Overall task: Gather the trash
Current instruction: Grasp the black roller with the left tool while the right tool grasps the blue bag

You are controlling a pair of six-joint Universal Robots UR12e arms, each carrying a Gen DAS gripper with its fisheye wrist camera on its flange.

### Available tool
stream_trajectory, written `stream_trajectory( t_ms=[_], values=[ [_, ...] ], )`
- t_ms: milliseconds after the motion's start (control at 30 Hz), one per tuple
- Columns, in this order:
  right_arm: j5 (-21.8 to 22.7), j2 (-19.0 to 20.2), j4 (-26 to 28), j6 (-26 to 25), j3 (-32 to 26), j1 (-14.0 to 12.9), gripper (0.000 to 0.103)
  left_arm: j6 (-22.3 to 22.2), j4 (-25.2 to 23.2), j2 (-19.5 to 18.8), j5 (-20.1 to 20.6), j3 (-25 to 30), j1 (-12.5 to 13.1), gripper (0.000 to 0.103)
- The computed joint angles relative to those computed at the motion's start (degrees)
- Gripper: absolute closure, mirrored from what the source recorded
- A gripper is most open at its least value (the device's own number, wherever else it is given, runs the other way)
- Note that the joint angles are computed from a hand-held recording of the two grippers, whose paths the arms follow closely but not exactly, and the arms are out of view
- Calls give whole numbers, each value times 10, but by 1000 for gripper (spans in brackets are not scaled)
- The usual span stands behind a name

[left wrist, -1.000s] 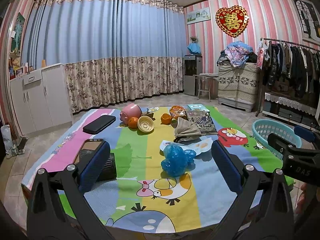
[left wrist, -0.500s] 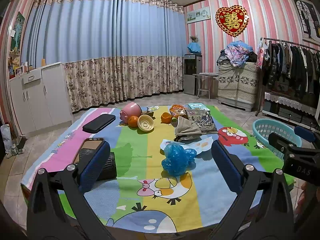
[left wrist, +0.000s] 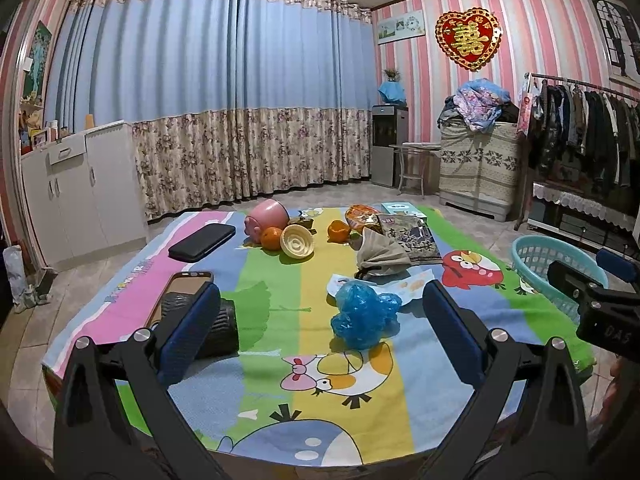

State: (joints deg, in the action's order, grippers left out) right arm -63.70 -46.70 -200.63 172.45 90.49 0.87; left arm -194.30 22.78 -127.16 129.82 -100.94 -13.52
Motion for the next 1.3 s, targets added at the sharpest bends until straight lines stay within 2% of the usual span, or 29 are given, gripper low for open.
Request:
stream_trajectory(
  t_ms=[667, 800, 967, 1200, 1300],
  values=[
    [-15, 3, 5, 11, -4, 0, 4, -7, -16, -2, -5, -9, 14, 5],
    [-23, 5, 4, 19, -7, 2, 4, -26, -30, 2, -13, -16, 23, 5],
    [-32, 10, 4, 37, -15, 3, 4, -45, -54, 2, 11, -20, 33, 5],
    [-57, 10, 70, 20, -27, 10, 4, -96, -121, 6, 43, -21, 55, 5],
    [-68, 10, 89, 10, -30, 12, 4, -110, -133, 9, 47, -24, 63, 5]
  ],
)
